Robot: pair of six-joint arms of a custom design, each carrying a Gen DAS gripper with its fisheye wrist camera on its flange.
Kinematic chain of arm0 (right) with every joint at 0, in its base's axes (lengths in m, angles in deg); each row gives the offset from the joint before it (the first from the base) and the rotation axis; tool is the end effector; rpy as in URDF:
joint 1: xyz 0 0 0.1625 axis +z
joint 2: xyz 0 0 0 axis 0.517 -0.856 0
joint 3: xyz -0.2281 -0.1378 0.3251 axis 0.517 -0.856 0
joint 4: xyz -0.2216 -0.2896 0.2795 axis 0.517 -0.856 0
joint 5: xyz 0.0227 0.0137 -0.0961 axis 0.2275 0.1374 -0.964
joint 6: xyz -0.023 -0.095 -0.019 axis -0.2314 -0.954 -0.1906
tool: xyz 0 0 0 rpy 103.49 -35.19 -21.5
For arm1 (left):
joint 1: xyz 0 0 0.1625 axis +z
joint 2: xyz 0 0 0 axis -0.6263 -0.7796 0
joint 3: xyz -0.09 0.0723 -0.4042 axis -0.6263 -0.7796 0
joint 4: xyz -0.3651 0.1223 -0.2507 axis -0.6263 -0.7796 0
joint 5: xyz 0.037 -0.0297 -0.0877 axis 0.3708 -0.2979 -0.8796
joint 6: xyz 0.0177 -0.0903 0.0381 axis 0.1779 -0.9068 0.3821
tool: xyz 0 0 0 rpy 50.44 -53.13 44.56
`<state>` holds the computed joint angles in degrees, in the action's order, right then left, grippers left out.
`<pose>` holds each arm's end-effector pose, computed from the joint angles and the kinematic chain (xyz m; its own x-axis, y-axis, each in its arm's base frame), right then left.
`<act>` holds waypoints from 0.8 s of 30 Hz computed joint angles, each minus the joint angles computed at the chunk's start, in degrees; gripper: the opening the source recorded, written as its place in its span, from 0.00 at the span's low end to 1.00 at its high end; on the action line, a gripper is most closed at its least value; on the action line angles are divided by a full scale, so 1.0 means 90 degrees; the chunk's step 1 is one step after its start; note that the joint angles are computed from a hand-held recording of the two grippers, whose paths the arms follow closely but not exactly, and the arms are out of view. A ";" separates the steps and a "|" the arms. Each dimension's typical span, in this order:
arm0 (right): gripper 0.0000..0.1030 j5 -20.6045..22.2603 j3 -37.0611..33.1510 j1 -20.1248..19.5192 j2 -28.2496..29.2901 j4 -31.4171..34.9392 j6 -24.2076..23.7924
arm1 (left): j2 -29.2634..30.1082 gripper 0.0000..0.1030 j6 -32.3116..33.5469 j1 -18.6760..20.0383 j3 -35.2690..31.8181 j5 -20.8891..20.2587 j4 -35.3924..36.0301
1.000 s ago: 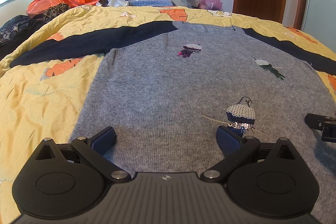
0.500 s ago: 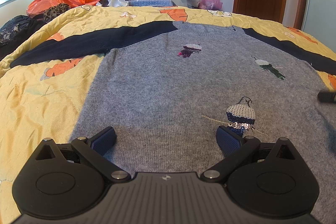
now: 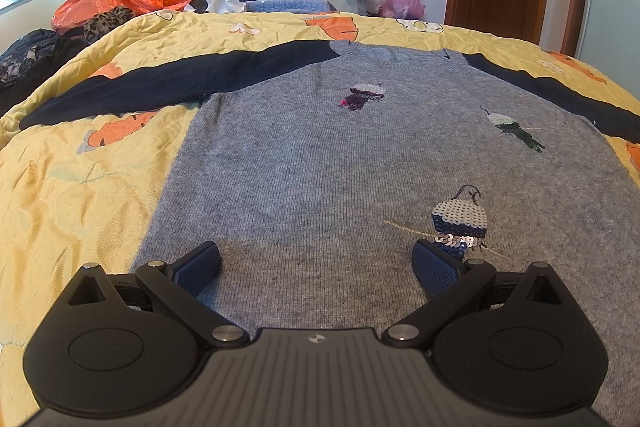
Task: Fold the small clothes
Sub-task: 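Reach the right tool to a navy sleeve and close on it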
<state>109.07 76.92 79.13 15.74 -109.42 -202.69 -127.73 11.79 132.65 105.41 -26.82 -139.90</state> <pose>0.2666 -0.5974 -0.0476 -0.7107 0.7007 -0.0628 0.0376 -0.0512 -0.9980 0.2051 -0.8063 0.4046 -0.6141 0.4737 -0.6313 0.7595 0.5723 -0.3094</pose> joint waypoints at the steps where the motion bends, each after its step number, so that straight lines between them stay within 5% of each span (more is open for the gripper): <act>1: 0.98 -0.0017 0.0167 -0.0084 -0.0112 -0.0172 0.0224 | 0.0004 1.00 0.0002 0.0001 -0.0005 0.0000 0.0002; 7: 0.94 -0.0212 0.0741 -0.0531 -0.0495 -0.0678 0.1373 | 0.0003 1.00 0.0003 0.0001 -0.0004 -0.0002 0.0000; 13: 0.80 -0.0595 0.0873 -0.0752 -0.0519 -0.1113 0.1314 | 0.0003 1.00 0.0004 0.0002 -0.0004 -0.0004 -0.0001; 16: 0.59 -0.0429 0.0642 -0.0823 -0.0443 -0.0934 0.1065 | 0.0002 1.00 0.0004 0.0002 -0.0001 -0.0005 -0.0003; 19: 0.20 -0.0345 0.0677 -0.0921 -0.0593 -0.0552 0.1257 | -0.0007 1.00 0.0001 0.0002 0.0012 -0.0008 -0.0005; 21: 0.16 -0.0326 0.0614 -0.0930 -0.0595 -0.0449 0.1216 | -0.0004 1.00 0.0004 0.0002 0.0009 -0.0007 -0.0007; 24: 0.16 -0.0244 0.0490 -0.0728 -0.0502 -0.0884 0.0315 | -0.0008 1.00 0.0000 0.0001 0.0015 -0.0010 -0.0007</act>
